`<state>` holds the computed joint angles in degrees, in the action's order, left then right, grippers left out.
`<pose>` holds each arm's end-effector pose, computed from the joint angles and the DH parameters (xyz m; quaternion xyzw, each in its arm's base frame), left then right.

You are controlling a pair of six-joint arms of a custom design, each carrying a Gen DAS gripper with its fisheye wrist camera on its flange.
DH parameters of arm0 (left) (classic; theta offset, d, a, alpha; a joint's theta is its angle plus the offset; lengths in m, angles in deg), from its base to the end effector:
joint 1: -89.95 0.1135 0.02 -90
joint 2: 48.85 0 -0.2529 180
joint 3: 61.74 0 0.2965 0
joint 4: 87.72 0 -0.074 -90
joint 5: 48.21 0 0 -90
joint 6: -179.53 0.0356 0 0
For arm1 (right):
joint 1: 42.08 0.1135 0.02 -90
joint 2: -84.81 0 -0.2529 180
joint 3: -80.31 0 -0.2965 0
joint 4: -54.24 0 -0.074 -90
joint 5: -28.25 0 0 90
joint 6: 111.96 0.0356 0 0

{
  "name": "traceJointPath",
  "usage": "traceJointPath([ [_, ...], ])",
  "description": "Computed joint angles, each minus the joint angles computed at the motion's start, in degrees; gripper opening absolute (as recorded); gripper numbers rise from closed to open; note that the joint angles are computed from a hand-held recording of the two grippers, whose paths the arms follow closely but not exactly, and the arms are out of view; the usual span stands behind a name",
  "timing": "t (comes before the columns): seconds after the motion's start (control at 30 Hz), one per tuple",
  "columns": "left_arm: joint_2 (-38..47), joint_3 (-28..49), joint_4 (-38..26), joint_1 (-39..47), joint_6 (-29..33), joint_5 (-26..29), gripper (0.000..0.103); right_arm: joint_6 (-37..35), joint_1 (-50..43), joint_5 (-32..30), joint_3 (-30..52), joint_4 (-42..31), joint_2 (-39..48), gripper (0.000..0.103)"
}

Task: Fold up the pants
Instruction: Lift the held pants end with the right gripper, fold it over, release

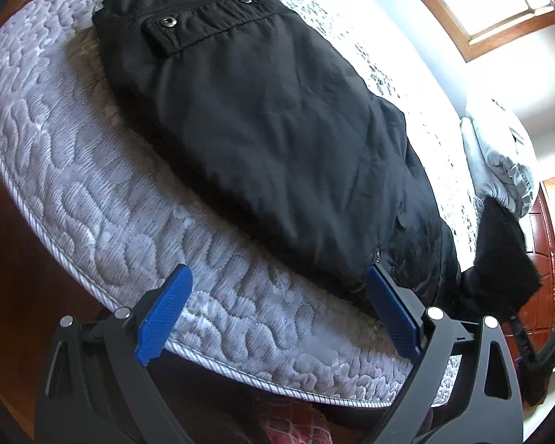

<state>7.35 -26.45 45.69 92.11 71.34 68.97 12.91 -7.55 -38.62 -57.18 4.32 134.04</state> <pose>0.1972 -0.0088 0.1202 -0.1233 0.9464 -0.2546 0.1556 0.1793 0.1064 0.1812 0.0603 0.9383 0.0022 0.3405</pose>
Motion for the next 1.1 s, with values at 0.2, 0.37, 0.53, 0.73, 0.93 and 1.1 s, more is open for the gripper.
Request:
traceJointPath([
  [0.2,-2.05,-0.8,-3.67,5.79,4.37,2.03,0.095,1.41,5.96,0.96,2.34,4.11,13.87,0.015],
  [0.37,-2.86,-1.2,-6.13,9.69,7.58,3.2,0.095,1.58,8.81,2.34,2.64,4.41,14.95,0.015],
  [0.53,-3.68,-1.69,-7.25,10.93,8.7,3.58,0.095,-0.2,9.85,2.12,2.41,5.95,14.96,0.015],
  [0.73,-4.37,-1.93,-6.67,7.66,6.28,2.6,0.095,-1.75,11.31,2.25,2.56,9.77,19.17,0.015],
  [0.93,-4.2,-2.19,-5.99,5.9,4.7,2.01,0.095,-4.28,12.34,1.89,4.53,11.77,23.78,0.015],
  [1.1,-3.82,-2.14,-5.59,5.64,4.13,1.81,0.095,-5.47,11.3,-0.56,3.69,13.53,24.69,0.016],
])
